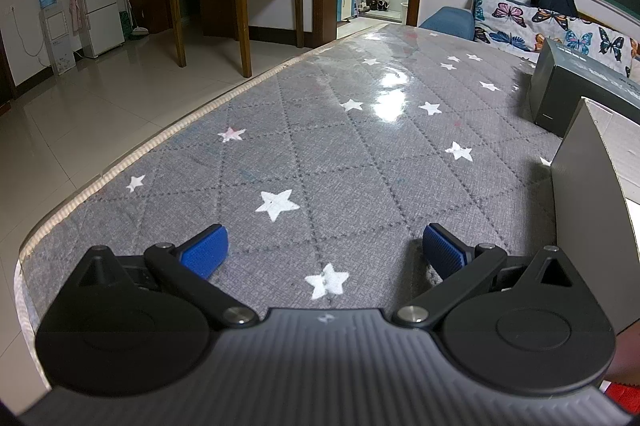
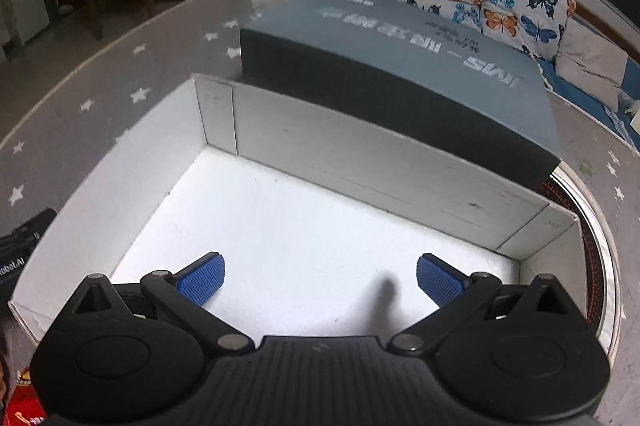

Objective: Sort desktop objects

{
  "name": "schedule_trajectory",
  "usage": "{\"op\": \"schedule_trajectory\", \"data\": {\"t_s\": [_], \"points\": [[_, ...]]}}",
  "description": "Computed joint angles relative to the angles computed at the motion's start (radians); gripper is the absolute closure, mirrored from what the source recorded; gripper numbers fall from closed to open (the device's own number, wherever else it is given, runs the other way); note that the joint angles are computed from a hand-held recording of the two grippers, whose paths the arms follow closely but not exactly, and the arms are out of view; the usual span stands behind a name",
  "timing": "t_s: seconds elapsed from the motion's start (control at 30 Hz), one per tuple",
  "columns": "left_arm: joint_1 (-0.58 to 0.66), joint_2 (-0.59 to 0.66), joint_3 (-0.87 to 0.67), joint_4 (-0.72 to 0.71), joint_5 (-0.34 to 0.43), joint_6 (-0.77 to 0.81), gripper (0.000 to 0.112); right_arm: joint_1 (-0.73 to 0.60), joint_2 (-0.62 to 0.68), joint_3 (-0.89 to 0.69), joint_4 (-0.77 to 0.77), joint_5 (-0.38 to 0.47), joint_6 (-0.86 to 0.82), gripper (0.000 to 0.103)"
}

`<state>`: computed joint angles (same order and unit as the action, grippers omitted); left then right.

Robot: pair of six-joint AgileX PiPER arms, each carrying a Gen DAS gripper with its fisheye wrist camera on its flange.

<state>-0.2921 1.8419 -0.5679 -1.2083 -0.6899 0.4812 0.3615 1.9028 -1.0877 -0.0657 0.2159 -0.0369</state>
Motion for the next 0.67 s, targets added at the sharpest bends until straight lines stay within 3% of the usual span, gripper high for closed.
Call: {"op": "schedule_trajectory", "data": {"t_s": [0.67], "points": [[0.000, 0.001, 0.000, 0.002, -0.001, -0.002, 0.009, 0.009, 0.021, -0.044, -0.017, 0.030, 0.011, 0.000]]}}
